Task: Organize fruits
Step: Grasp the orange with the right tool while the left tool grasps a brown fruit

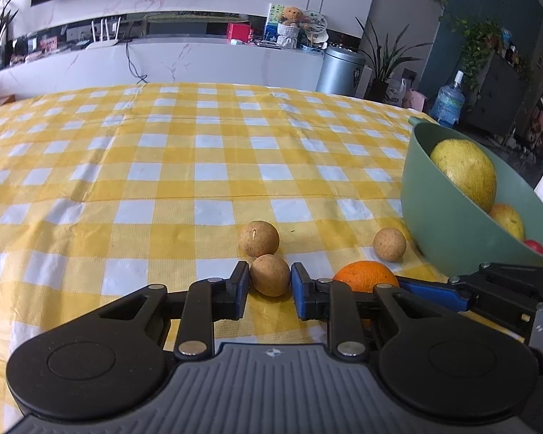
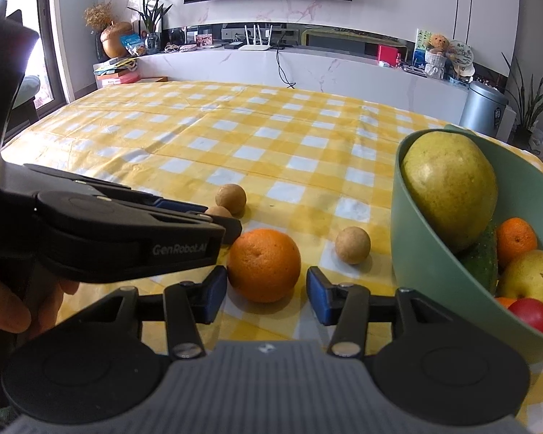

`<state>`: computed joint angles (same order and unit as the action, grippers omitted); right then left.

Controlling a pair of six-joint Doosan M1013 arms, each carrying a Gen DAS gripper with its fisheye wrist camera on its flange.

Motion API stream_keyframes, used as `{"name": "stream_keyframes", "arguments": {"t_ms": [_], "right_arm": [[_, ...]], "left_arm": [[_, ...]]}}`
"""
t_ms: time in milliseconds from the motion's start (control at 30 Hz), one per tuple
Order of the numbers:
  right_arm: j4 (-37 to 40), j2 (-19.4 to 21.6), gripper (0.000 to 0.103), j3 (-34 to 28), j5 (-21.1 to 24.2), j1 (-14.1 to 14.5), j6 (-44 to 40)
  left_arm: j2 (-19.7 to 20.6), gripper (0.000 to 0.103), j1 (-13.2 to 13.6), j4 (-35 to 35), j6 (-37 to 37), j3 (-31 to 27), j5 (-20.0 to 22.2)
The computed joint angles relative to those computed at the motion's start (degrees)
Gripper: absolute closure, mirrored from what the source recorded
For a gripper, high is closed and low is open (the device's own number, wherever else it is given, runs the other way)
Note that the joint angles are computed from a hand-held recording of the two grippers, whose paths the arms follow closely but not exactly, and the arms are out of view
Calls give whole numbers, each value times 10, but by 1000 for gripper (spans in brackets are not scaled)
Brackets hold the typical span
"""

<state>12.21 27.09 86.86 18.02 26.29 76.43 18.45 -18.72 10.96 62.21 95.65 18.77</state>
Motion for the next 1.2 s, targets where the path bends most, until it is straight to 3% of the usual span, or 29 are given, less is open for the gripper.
{"name": "stream_keyframes", "arguments": {"t_ms": [267, 567, 733, 1033, 1200], "right_arm": [[5, -3, 61, 3, -4, -2, -6], [57, -21, 62, 19, -31, -5, -63], [139, -38, 62, 36, -58, -10, -149], [351, -75, 62, 75, -131, -28, -349], [532, -94, 62, 94, -160, -43, -536]], "left_arm": [[-11, 76, 2, -16, -9, 6, -1], [-30, 76, -16, 71, -89, 7, 14], [-43, 76, -26, 121, -139, 6, 17], [-56, 76, -50, 194, -197, -6, 16], [-50, 76, -68, 192, -169, -22, 16]]}}
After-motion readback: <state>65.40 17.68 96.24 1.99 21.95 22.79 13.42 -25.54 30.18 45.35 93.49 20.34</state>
